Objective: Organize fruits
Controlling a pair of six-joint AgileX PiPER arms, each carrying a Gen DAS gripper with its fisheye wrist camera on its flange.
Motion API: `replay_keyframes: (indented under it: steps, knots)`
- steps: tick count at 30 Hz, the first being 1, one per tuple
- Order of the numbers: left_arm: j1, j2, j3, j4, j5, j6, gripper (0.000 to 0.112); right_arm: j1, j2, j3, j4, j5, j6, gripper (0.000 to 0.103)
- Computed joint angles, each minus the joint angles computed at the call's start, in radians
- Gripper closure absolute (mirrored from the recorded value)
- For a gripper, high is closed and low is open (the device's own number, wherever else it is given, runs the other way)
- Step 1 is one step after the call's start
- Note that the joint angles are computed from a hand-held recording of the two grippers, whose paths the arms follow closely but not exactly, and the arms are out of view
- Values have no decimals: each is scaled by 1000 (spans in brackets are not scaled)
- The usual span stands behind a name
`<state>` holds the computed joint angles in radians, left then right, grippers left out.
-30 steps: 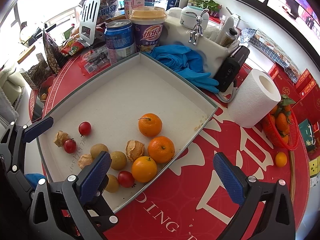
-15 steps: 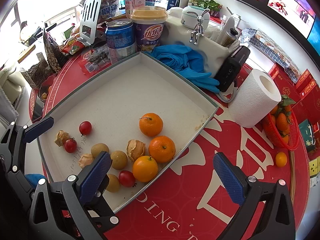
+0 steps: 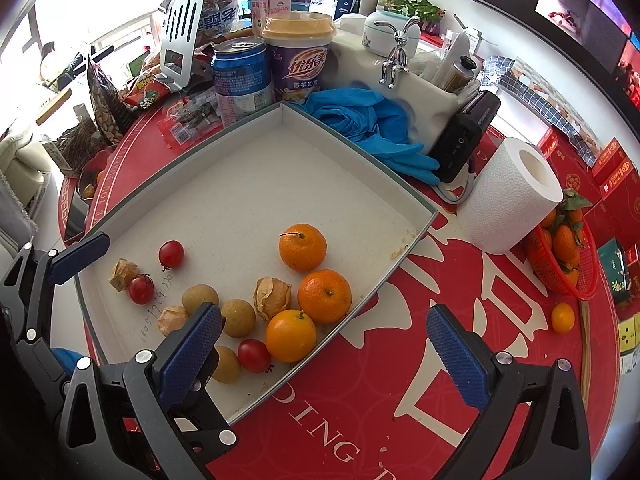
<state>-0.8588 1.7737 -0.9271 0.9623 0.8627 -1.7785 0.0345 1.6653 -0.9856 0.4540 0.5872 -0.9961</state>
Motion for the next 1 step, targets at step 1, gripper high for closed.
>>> replay_keyframes:
  steps: [1]
  knots:
    - [-2, 0, 0, 0, 2, 1, 10, 0, 0, 0, 0, 0, 0, 0]
